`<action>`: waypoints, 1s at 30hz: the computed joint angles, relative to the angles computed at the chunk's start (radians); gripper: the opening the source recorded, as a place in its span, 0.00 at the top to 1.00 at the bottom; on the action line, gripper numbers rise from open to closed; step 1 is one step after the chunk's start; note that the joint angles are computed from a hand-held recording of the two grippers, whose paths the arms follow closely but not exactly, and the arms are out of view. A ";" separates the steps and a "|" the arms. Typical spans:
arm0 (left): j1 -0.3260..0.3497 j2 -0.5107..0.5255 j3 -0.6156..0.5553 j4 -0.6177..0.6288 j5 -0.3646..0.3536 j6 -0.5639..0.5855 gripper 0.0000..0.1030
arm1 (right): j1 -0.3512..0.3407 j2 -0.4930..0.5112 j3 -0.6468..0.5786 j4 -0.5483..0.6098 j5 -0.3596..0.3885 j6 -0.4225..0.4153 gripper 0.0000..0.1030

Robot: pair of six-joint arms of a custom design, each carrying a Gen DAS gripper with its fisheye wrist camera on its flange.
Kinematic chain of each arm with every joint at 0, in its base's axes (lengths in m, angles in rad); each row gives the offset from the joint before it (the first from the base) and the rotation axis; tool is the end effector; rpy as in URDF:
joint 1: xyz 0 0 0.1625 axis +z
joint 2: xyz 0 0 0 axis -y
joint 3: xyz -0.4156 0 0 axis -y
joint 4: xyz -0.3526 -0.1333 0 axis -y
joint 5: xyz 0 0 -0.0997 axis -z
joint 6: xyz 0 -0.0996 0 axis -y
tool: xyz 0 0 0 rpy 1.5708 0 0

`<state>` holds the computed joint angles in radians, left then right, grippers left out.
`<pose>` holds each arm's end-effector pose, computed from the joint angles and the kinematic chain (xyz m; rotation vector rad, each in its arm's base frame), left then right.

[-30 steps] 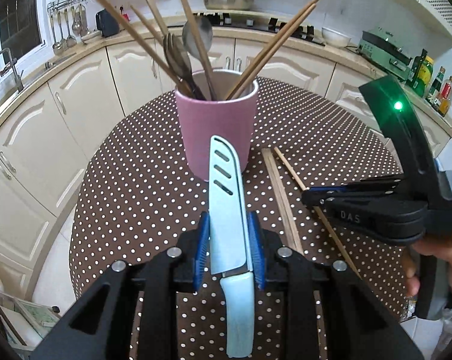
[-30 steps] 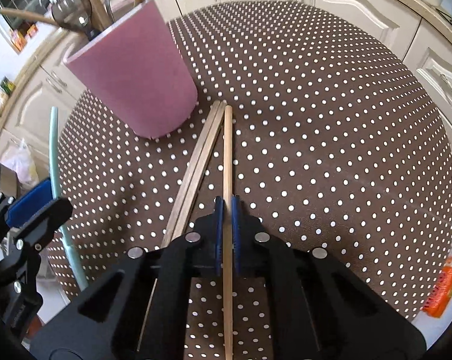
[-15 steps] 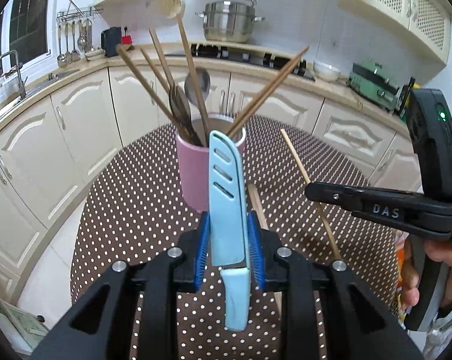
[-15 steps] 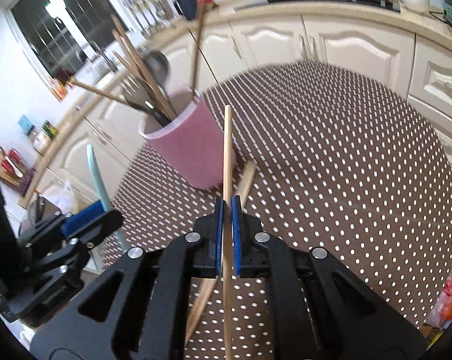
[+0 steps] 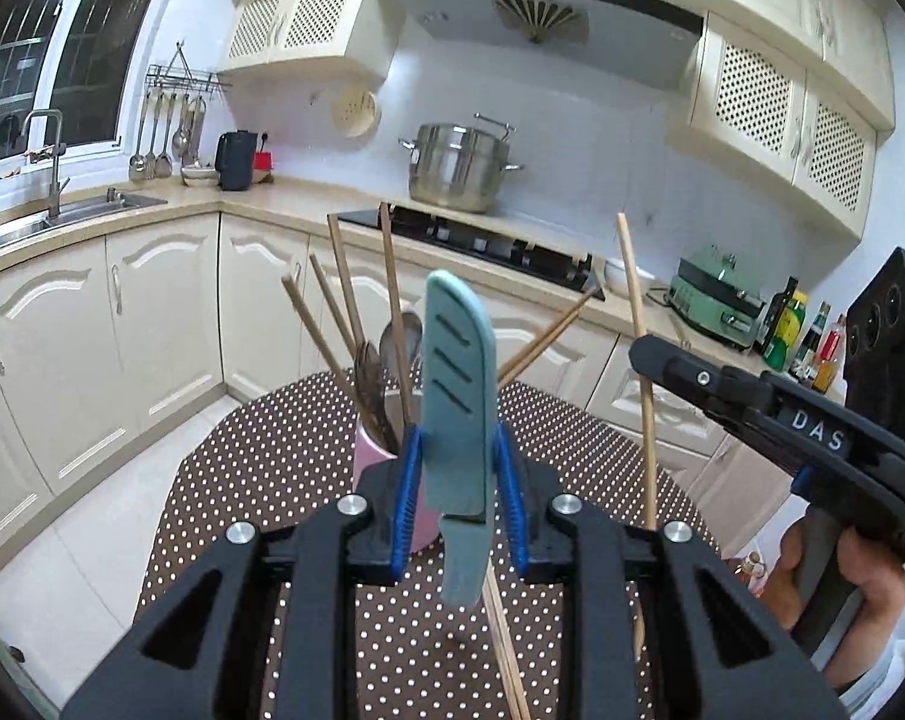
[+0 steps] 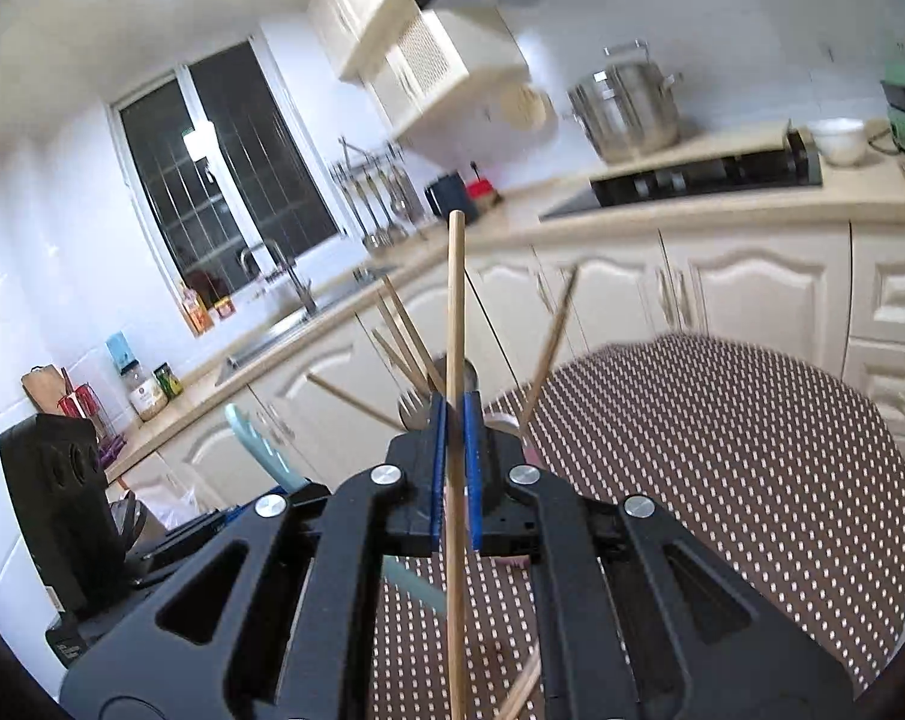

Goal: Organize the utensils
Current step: 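Carry the knife with the left tool over the cup and drop it while the right tool drops its chopstick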

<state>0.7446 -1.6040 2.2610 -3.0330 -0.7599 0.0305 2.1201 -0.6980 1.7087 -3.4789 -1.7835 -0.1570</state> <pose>-0.1431 -0.4113 0.3869 0.5903 2.3355 -1.3244 0.4320 -0.4907 0.1481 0.8326 -2.6744 1.3792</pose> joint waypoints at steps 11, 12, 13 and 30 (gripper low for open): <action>-0.010 0.065 -0.052 -0.183 -0.004 0.151 0.77 | 0.019 0.122 -0.110 -0.242 0.033 -0.091 0.94; -0.007 0.076 -0.064 -0.199 -0.008 0.163 0.77 | 0.017 0.137 -0.132 -0.248 0.042 -0.096 0.94; -0.004 0.085 -0.074 -0.216 -0.010 0.176 0.77 | 0.017 0.153 -0.152 -0.260 0.048 -0.102 0.94; 0.106 0.275 -0.218 -0.379 -0.044 0.258 0.77 | -0.025 0.352 -0.425 -0.317 0.093 -0.184 0.93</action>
<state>0.8510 -1.3293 2.0430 -3.4116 -0.8043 0.2889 2.0952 -0.3461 1.2833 -3.7958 -1.6903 -0.3411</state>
